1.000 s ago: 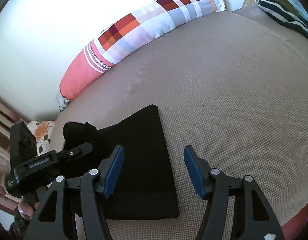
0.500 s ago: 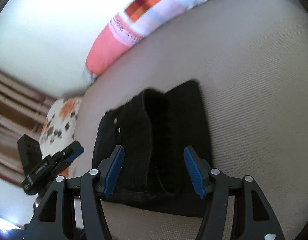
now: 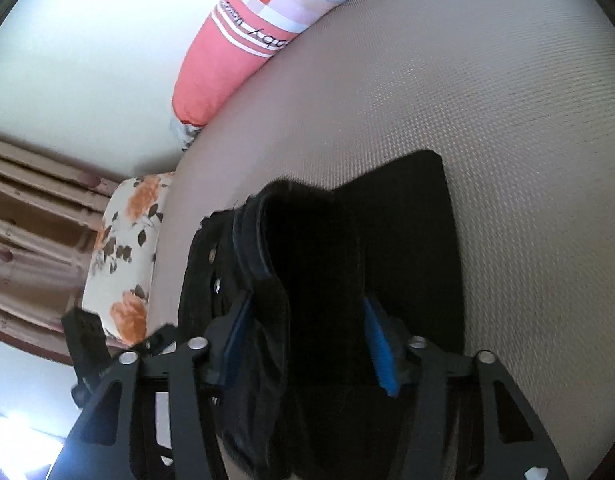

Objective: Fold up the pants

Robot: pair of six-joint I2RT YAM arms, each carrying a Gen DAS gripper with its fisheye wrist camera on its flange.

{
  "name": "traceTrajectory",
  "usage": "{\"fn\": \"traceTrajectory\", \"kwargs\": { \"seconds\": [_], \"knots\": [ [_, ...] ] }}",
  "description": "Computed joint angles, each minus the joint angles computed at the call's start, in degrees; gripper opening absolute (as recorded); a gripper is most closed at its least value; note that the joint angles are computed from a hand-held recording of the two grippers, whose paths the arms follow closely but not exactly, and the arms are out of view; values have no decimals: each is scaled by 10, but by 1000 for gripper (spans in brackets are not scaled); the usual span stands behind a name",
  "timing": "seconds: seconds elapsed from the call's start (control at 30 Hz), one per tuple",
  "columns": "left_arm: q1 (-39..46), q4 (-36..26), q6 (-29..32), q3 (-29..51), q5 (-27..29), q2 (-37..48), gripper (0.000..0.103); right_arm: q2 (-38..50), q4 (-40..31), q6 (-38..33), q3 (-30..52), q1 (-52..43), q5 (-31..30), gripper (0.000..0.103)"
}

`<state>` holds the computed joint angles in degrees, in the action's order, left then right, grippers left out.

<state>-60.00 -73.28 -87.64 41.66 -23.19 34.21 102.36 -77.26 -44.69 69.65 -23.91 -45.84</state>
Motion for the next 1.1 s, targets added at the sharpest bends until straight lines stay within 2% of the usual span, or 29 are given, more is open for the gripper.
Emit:
{"fn": "traceTrajectory", "kwargs": {
  "seconds": [0.03, 0.07, 0.13, 0.17, 0.23, 0.3, 0.43, 0.53, 0.6, 0.67, 0.73, 0.8, 0.9, 1.1],
  "knots": [
    [3, 4, 3, -3, 2, -1, 62, 8, 1, 4, 4, 5, -11, 45],
    [10, 9, 10, -6, 6, -2, 62, 12, 3, 8, 8, 9, -14, 32],
    [26, 18, 27, -6, 14, 2, 62, 13, -7, 11, 15, 14, -22, 17],
    [25, 19, 30, -4, 11, 8, 62, 7, -12, 14, 17, 12, -24, 12],
    [32, 26, 45, 2, 11, 19, 62, -27, -24, 10, 20, 4, -22, 10],
    [38, 38, 60, 9, 12, 32, 62, -43, -61, -7, 34, -16, -37, 9],
    [48, 64, 104, 35, 6, 74, 62, -66, -81, -9, 56, -54, -37, 9],
    [53, 87, 139, 51, 2, 106, 62, -63, -54, 14, 52, -78, -20, 9],
    [68, 111, 164, 47, 13, 127, 62, -55, -2, 39, 24, -84, 23, 10],
    [92, 130, 193, 35, 34, 154, 62, -48, 39, 41, 0, -82, 41, 17],
    [111, 149, 218, 19, 54, 177, 62, -43, 49, 47, -3, -82, 45, 18],
    [115, 163, 220, 7, 56, 174, 63, -54, 50, 59, -4, -76, 49, 23],
    [118, 157, 221, 7, 66, 165, 63, -82, 43, 48, -6, -76, 65, 24],
    [29, 123, 154, 17, 48, 167, 63, -113, -27, -36, -4, -133, 97, 24]
  ]
}}
